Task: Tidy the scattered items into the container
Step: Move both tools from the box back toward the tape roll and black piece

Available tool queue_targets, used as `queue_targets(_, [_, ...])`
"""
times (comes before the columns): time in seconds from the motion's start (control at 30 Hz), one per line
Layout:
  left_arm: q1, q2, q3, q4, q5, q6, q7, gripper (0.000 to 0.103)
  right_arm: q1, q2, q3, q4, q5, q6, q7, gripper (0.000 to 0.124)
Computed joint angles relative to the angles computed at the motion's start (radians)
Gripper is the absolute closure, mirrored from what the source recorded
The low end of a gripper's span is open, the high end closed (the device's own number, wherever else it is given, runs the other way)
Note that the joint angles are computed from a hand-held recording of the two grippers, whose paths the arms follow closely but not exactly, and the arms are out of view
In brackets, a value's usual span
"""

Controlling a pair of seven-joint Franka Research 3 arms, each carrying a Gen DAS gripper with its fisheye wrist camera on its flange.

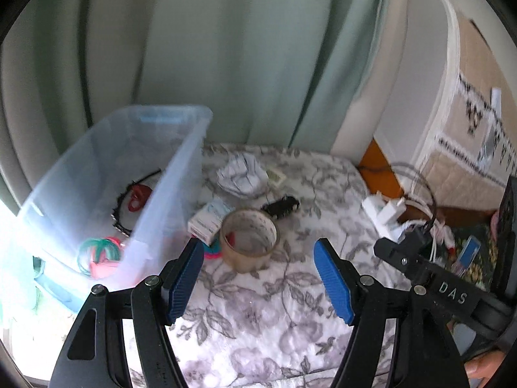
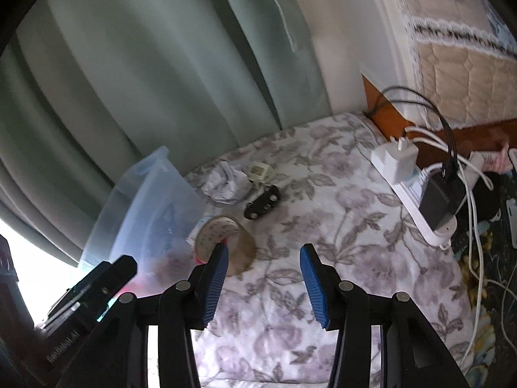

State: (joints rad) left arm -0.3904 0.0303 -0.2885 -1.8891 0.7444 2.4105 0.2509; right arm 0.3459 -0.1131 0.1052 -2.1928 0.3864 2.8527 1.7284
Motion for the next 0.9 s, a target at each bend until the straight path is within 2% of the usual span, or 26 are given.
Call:
queue_targets(0.23, [-0.001, 0.102, 0.018, 0.051, -0.093, 0.01, 0.104, 0.031, -0.001, 0.074, -0.011, 0.045, 0.048, -0.051, -0.052, 0.074])
queue_targets(0.47, [-0.011, 0.19, 0.051, 0.105, -0.116, -0.005, 0.121, 0.031, -0.017, 0.16, -0.013, 0.107, 0.034, -0.106, -0.044, 0.074])
queue_targets(0.67, [-0.014, 0.278, 0.071, 0.17, -0.147, -0.007, 0.19, 0.031, -0.026, 0.223, -0.015, 0.158, 0.02, -0.143, -0.031, 0.074])
queue_targets(0.8, [-0.026, 0.322, 0.095, 0.214, -0.136, -0.031, 0.198, 0.031, -0.031, 0.258, -0.009, 0.186, 0.041, -0.16, -0.049, 0.067])
queue_targets(0.9, [-0.022, 0.347, 0.1, 0.237, -0.151, -0.034, 0.218, 0.026, -0.033, 0.281, -0.008, 0.205, 0.049, -0.173, -0.056, 0.066])
